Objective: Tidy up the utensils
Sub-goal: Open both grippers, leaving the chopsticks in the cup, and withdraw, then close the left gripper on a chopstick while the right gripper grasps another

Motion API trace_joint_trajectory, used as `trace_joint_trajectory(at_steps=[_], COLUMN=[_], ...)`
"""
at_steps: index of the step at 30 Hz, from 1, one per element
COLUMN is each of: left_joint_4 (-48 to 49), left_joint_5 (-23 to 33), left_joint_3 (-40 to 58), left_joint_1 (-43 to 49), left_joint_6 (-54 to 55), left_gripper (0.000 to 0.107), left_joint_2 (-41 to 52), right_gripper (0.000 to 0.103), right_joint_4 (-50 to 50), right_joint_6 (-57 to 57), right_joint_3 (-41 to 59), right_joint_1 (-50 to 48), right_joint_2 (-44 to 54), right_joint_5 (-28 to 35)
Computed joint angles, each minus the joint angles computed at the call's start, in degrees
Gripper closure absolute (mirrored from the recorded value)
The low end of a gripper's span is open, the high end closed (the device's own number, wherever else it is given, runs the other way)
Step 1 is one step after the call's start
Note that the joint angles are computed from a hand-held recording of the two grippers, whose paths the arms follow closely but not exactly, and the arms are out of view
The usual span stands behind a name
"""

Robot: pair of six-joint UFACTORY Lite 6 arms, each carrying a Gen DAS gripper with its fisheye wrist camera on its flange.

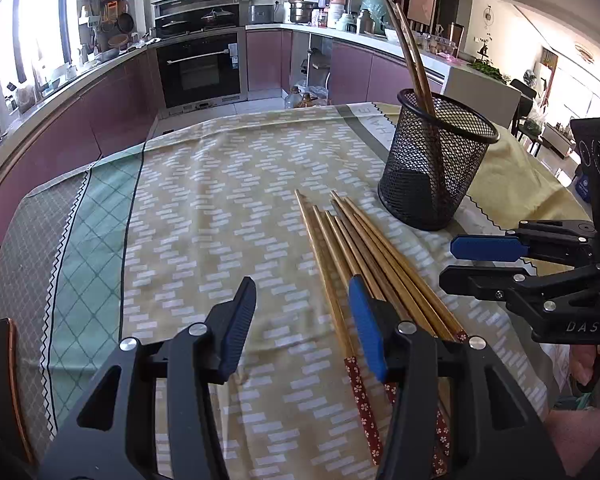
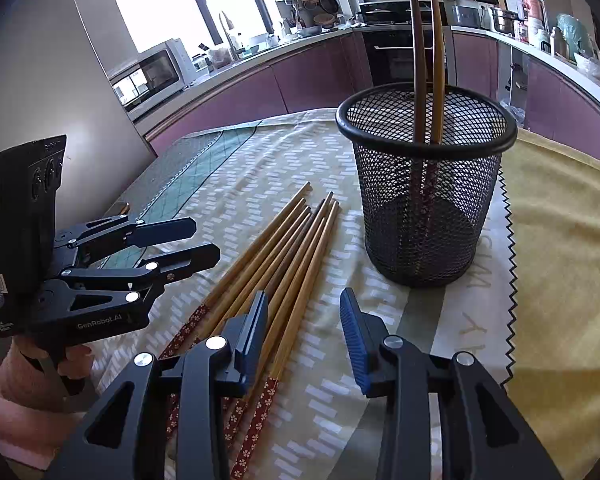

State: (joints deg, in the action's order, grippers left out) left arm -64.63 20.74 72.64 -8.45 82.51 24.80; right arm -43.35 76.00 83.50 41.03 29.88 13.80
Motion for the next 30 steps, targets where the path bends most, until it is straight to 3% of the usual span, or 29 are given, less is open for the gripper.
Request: trace_joint_trajectory(at_steps=[16, 20, 30], left_joint_4=[7.69, 11.09, 21.53], left_joint_5=[-2.68, -2.78, -1.08], left_joint_3=[1.81, 2.72, 11.60], left_joint_1=[-2.42, -2.85, -4.17], left_joint_6=[-7.13, -10.54, -22.65], left_gripper=[0.060, 0.068, 0.073], left_joint_2=[3.52, 4.37, 10.34], right_gripper=[0.072, 0.073, 0.084], right_joint_4=[2.89, 4.04, 6.01], right_joint_6=[-3.17, -5.07, -9.71], right_joint_3=[5.52, 8.61, 18.22], right_joint_1=[1.52, 1.96, 1.86], right_joint_2=[4.49, 6.36, 12.83], right_joint_5=[6.12, 8.81, 13.67])
